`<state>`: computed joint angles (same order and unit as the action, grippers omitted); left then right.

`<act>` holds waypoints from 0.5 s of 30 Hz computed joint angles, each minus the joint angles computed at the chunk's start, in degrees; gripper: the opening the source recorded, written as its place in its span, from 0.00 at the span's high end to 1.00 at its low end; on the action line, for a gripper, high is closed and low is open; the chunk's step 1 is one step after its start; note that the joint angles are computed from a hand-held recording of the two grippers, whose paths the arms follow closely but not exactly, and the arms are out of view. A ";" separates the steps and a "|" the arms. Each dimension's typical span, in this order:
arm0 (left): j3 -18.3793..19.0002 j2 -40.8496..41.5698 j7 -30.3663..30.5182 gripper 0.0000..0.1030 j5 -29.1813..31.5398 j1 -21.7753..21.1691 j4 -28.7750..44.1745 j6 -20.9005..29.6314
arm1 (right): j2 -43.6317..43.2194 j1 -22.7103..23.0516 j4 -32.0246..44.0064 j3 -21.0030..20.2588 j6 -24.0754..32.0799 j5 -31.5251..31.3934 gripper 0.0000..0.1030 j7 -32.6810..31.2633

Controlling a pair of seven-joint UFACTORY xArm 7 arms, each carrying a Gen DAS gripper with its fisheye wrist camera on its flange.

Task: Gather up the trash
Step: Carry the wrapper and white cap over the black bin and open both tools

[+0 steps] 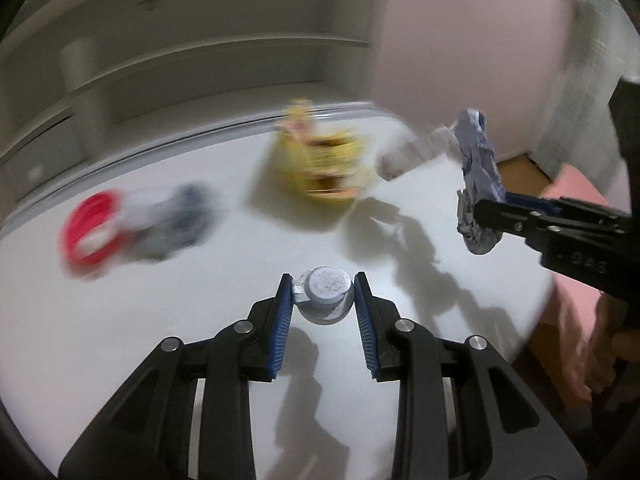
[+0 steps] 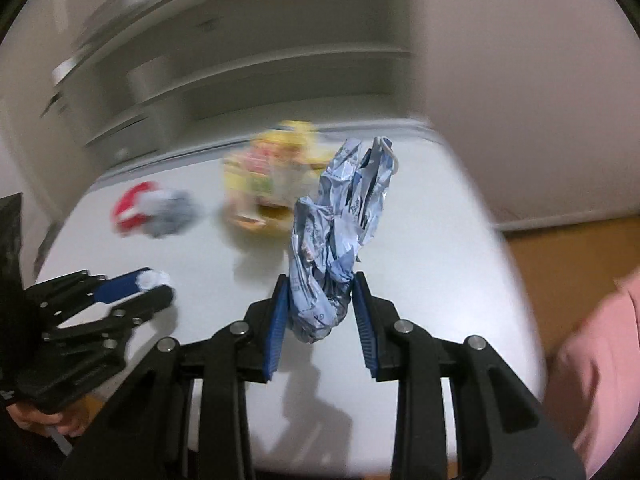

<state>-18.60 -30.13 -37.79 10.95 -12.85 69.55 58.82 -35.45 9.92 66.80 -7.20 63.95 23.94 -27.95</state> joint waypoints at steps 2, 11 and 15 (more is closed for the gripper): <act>-2.39 5.67 0.30 0.71 0.42 -1.11 4.38 -2.12 | -0.03 -2.91 -0.79 -3.49 -0.13 -1.41 0.69 -0.54; -8.99 33.21 -0.65 0.71 10.06 -12.19 28.38 -3.06 | 8.85 -15.61 0.72 -15.61 1.13 -3.68 0.69 -6.19; -8.03 41.96 -0.08 0.71 12.44 -17.96 37.18 -1.14 | 15.23 -20.13 1.07 -16.87 1.96 -4.42 0.69 -8.38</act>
<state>-26.63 11.83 -37.87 23.39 -30.81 106.73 57.68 -20.22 -10.21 67.87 -24.07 65.91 19.52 -36.32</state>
